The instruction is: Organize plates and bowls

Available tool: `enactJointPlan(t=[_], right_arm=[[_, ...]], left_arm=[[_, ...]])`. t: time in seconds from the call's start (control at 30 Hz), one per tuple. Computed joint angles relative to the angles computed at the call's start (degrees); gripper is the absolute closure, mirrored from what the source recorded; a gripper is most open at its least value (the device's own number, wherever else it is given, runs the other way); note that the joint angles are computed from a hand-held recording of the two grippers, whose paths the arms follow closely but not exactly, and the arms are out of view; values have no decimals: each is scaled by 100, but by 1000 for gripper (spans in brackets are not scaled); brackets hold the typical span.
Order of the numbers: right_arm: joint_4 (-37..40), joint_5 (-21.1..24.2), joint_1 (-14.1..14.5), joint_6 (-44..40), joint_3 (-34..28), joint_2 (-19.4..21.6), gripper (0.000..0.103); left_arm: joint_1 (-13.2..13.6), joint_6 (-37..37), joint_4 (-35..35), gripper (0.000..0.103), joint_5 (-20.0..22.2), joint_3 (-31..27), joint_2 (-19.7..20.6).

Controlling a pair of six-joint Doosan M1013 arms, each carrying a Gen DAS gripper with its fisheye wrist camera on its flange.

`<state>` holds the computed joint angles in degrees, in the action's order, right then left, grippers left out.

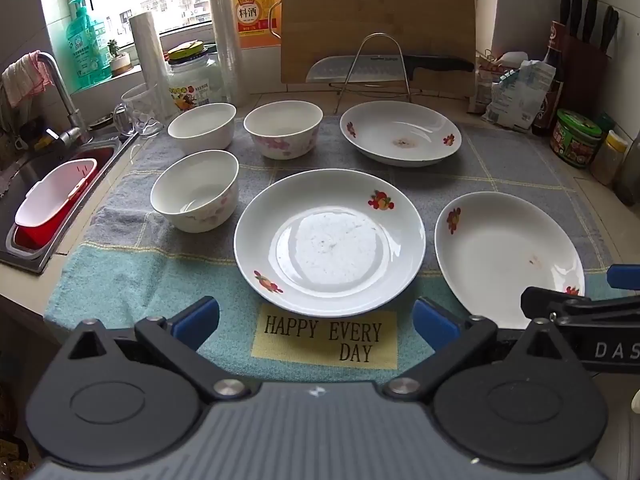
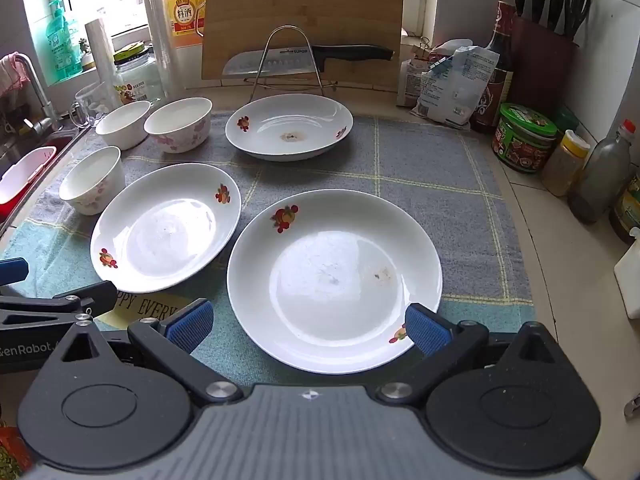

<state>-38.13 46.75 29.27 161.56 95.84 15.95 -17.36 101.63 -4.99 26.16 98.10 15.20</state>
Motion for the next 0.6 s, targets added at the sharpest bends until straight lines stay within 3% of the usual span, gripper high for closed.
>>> enactJointPlan(t=[0.6], right_arm=[[-97,-9,-1,179,-27,-6,0]], left_arm=[[-1,122,-66,1,-5,-79,17]])
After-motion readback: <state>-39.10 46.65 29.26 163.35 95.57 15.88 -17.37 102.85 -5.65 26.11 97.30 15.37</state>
